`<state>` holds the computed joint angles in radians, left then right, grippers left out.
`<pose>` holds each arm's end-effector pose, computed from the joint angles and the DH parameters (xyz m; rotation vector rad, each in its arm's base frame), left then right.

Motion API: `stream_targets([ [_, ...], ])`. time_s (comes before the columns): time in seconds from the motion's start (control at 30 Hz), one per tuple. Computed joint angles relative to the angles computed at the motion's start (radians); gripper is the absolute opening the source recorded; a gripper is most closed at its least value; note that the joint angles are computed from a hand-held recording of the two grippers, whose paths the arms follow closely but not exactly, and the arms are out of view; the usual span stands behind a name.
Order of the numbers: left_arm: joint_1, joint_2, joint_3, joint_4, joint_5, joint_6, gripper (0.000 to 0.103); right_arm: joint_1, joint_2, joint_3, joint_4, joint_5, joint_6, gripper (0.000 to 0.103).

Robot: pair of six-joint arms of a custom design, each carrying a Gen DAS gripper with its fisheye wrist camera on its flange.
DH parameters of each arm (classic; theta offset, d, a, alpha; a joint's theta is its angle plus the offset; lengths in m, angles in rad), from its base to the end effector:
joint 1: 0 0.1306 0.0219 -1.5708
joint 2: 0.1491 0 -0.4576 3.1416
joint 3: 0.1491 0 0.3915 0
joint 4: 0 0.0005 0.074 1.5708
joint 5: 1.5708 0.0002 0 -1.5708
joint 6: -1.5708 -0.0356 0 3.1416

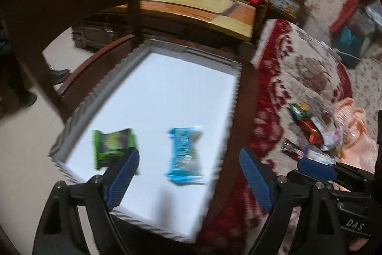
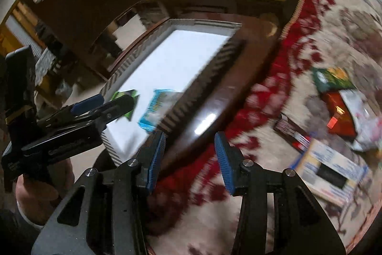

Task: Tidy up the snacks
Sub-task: 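Open both tools to drop the packets into the white tray, then move both tools back over the snack pile on the blanket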

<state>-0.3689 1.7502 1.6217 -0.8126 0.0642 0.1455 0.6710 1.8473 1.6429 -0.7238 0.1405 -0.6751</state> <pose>0.5793 -0.2269 0.4249 0.3087 2.5146 -0.2886 0.5199 0.4058 0.3803 0.0644 2.5276 0.3854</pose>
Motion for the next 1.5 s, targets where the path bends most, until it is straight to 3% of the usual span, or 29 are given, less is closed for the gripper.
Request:
stream_targets([
  [0.4,-0.113,0.014,0.034,-0.025,0.028,-0.043,0.088,-0.025,-0.238,-0.334,0.084,0.129,-0.155,0.043],
  [0.6,-0.147,0.047,0.073,-0.065,0.038,-0.042,0.088,-0.056,-0.313,-0.447,0.12,0.142,-0.231,0.043],
  [0.7,-0.159,0.067,0.099,-0.086,0.036,-0.042,0.088,-0.067,-0.337,-0.485,0.144,0.145,-0.243,0.05],
  [0.8,-0.169,0.093,0.138,-0.11,0.032,-0.036,0.088,-0.08,-0.349,-0.505,0.163,0.136,-0.254,0.05],
  [1.07,-0.184,0.154,0.222,-0.159,0.032,-0.078,0.088,-0.098,-0.365,-0.543,0.201,0.113,-0.257,0.05],
  [1.2,-0.171,0.162,0.216,-0.171,0.027,-0.047,0.088,-0.103,-0.346,-0.528,0.198,0.105,-0.24,0.05],
  [1.4,-0.156,0.153,0.194,-0.162,0.024,-0.043,0.088,-0.141,-0.268,-0.4,0.12,0.094,-0.115,0.05],
  [1.5,-0.149,0.15,0.19,-0.16,0.024,-0.037,0.088,-0.161,-0.222,-0.344,0.129,0.024,-0.036,0.05],
])
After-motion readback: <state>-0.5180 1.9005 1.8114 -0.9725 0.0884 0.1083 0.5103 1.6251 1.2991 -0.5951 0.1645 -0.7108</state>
